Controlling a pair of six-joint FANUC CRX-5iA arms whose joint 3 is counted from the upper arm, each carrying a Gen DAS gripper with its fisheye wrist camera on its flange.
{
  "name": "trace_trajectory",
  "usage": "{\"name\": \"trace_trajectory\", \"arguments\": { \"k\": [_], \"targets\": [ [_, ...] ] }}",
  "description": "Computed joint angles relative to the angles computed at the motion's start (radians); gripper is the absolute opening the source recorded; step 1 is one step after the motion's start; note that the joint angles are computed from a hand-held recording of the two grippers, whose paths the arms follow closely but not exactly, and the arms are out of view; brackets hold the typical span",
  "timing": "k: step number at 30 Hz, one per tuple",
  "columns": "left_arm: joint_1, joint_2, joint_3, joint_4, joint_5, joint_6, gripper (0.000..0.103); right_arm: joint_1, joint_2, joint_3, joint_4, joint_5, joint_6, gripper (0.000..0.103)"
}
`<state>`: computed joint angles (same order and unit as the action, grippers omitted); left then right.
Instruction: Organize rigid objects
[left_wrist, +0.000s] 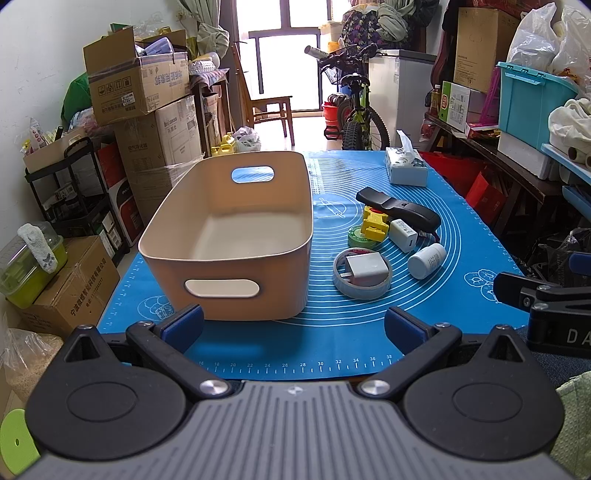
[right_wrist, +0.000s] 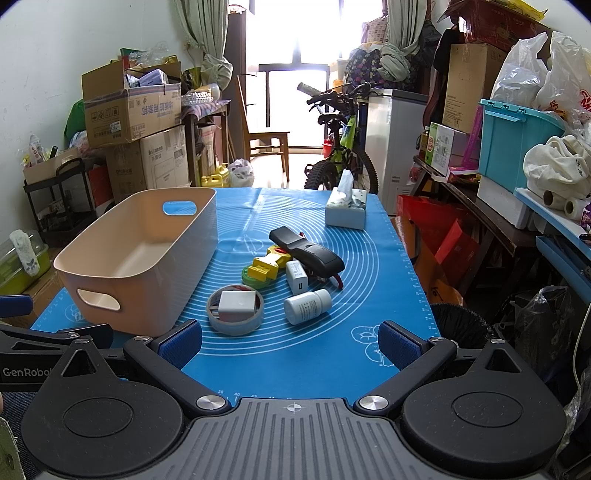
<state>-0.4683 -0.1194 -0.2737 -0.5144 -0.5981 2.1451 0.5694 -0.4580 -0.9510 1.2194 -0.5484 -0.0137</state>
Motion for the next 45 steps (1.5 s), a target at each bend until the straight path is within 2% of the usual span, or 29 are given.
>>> {"name": "trace_trajectory", "arguments": {
  "k": [20,21,24,29,34,41,45],
  "targets": [
    [-0.002,0.000,0.002,-0.003,-0.005,0.003,0.103,0.002,0.000,0.001,-0.002,-0.003,0.002,0.101],
    [-0.026,0.013,0.007,-0.034,-0.012,0.045,0.103,0.003,-0.001,0.001,-0.002,-0.003,0.001,0.101],
    [-0.030,0.020,0.003,-0.056,-0.004,0.073,0.103,0.004,0.000,0.002,-0.001,-0.008,-0.004,0.101],
    [0.018,0.006,0.014,0.029,-0.020,0.014,0.103,0.023,-0.005,0.007,0.001,-0.044,-0.011,0.101],
    [0.039,0.017,0.068,0.012,-0.065,0.005,0.103,-0.027,-0.001,0.026,0.008,0.005,-0.024,0.101],
    [0.151,0.053,0.148,0.134,-0.035,-0.138,0.103,-0.137,0.073,0.103,0.108,0.075,-0.057,0.101],
    [0.162,0.107,0.249,0.100,-0.081,-0.187,0.103,-0.203,0.147,0.165,0.176,0.122,-0.089,0.101]
  ]
}}
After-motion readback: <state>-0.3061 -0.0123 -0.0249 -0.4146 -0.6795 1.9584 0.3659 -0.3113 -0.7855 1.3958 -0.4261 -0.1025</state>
